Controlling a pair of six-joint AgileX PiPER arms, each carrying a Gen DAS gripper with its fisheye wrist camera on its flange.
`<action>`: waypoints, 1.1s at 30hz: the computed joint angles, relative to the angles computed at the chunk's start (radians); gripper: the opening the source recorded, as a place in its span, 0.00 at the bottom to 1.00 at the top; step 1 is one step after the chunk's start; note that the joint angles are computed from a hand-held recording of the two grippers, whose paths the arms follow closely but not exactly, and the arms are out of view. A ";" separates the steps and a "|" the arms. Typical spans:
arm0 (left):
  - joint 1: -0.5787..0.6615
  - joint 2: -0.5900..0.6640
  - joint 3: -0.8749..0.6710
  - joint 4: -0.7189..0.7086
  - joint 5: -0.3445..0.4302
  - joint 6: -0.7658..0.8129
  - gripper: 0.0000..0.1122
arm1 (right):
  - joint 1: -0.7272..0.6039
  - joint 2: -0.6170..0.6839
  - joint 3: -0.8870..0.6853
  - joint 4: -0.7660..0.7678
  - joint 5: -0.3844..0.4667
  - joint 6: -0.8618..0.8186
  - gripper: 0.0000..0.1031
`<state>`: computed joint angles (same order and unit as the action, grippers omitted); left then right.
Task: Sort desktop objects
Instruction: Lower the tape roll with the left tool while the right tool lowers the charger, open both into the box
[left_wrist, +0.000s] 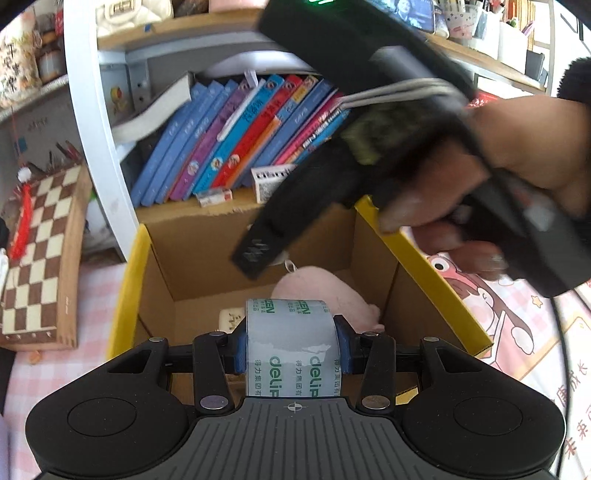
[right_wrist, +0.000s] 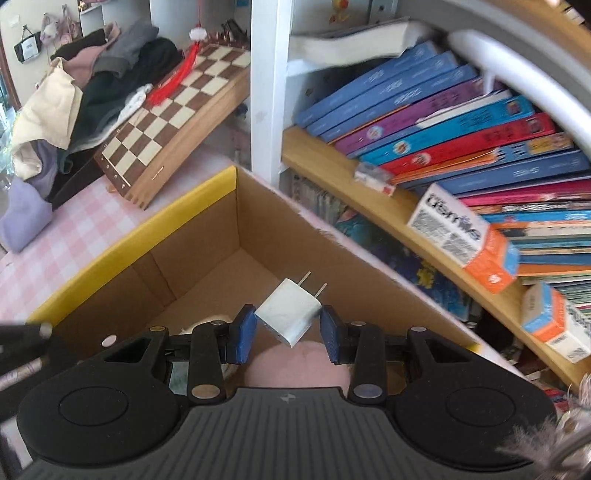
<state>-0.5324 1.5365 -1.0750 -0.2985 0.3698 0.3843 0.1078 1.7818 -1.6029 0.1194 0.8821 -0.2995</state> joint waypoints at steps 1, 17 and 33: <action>0.001 0.002 0.003 -0.008 0.001 0.009 0.38 | 0.003 0.022 -0.019 0.003 0.008 0.005 0.35; 0.052 0.065 -0.028 -0.229 0.104 0.133 0.36 | 0.051 0.264 -0.239 -0.053 0.105 0.091 0.35; 0.077 0.055 -0.005 -0.262 0.058 0.121 0.65 | 0.004 0.258 -0.218 0.009 0.085 0.122 0.59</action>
<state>-0.4551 1.5919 -1.0803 -0.5602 0.4276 0.5050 0.1117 2.0397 -1.8207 0.1288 0.9674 -0.1779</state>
